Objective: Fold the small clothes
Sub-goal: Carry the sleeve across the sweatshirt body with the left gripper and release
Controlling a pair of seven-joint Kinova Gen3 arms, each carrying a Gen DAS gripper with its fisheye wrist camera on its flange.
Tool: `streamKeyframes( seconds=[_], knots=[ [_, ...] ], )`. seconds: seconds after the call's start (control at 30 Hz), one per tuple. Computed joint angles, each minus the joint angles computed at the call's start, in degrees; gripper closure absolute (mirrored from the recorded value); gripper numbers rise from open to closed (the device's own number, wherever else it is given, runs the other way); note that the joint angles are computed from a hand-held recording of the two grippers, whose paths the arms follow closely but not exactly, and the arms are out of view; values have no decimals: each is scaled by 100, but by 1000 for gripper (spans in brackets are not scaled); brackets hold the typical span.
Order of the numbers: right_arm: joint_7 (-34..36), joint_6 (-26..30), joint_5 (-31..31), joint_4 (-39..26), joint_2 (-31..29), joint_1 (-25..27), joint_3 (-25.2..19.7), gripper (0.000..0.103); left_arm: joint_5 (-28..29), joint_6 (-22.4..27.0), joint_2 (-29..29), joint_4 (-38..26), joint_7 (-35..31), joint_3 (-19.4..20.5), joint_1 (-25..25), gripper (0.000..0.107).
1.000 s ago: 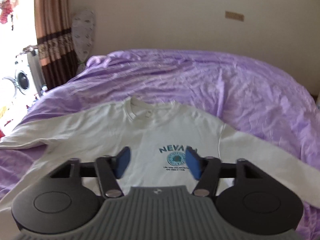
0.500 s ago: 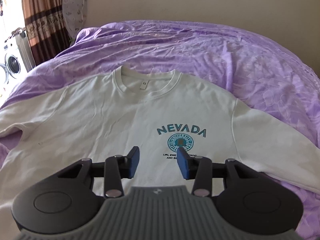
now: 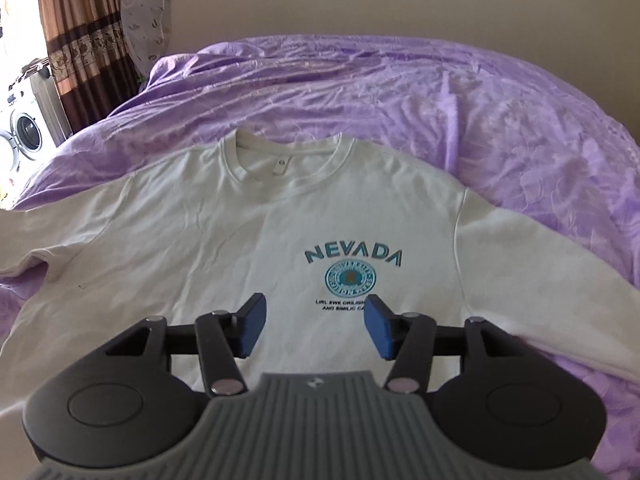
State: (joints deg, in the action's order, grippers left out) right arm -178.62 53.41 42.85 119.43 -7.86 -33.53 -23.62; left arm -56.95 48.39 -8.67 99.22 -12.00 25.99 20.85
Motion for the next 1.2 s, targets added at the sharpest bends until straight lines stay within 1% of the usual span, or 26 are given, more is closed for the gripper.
streamKeyframes(
  seconds=[0.03,0.07,0.1,0.13,0.2,0.3,0.37,0.4,0.47,0.53,0.57,0.6,0.63,0.7,0.77,0.8,0.83,0.9,0.93,0.97,1.0,1.03,1.1,1.17,1.2],
  knots=[
    [35,41,-16,-26,-40,4,-14,54,-233,140,220,-195,-26,261,80,98],
    [65,27,-31,-32,-94,104,-96,59,-466,277,426,-354,-91,482,212,98],
    [138,-33,-77,-30,-165,300,-235,61,-699,375,668,-501,-134,599,417,98],
    [227,-121,-140,-22,-234,565,-411,64,-932,439,923,-638,-188,652,681,98],
    [407,-384,-316,22,-382,1096,-684,70,-1268,498,1413,-763,-275,593,1162,98],
    [656,-752,-651,81,-510,1892,-1049,71,-1293,487,2066,-945,-767,712,1512,98],
    [888,-1029,-945,132,-553,2422,-1286,72,-1110,463,2452,-993,-1188,758,1671,98],
    [1017,-1186,-1112,166,-571,2687,-1412,72,-949,419,2638,-1013,-1417,859,1634,98],
    [1310,-1507,-1498,249,-591,3216,-1687,71,-625,320,2918,-953,-1877,1266,1328,98],
    [1597,-1777,-1865,334,-559,3467,-1782,71,-171,198,3130,-899,-2343,1797,863,98],
    [1698,-1892,-2000,381,-518,3452,-1735,71,62,24,3187,-792,-2576,2062,599,96],
    [1819,-1981,-2155,405,-476,3527,-1779,71,295,-57,3261,-775,-2793,2316,334,89],
    [1933,-2064,-2298,425,-418,3587,-1815,71,528,-186,3336,-732,-2939,2535,68,86],
    [2212,-2219,-2614,439,-311,3714,-1883,71,994,-569,3368,-569,-3266,2923,-463,74],
    [2630,-2399,-3074,440,-235,4004,-2051,70,1460,-781,3317,-418,-3602,3295,-993,67],
    [2815,-2478,-3299,433,-191,4066,-2065,70,1693,-832,3269,-371,-3781,3504,-1259,64],
    [3021,-2533,-3532,416,-158,4157,-2105,70,1926,-896,3191,-313,-3972,3666,-1524,63],
    [3442,-2626,-3998,389,-105,4210,-2050,67,2392,-951,3012,-217,-4379,3959,-2053,63],
    [3641,-2663,-4231,377,-73,4192,-1973,65,2625,-995,2839,-145,-4579,3995,-2285,63],
    [3821,-2718,-4464,374,-12,4087,-1804,64,2858,-1059,2628,-87,-4748,3929,-2413,63],
    [3987,-2780,-4697,376,67,3941,-1593,64,3091,-1051,2372,-52,-4856,3757,-2440,63],
    [4142,-2850,-4930,375,162,3794,-1381,64,3324,-1059,2135,-16,-5015,3491,-2438,63],
    [4417,-3040,-5396,381,375,3647,-1111,64,3734,-982,1757,11,-5330,2960,-2373,63],
    [4669,-3253,-5862,401,616,3710,-1068,64,3909,-981,1510,54,-5393,2429,-2212,63],
    [4764,-3348,-6095,409,751,3811,-1120,64,4076,-1020,1379,114,-5473,2164,-2176,63]
  ],
)
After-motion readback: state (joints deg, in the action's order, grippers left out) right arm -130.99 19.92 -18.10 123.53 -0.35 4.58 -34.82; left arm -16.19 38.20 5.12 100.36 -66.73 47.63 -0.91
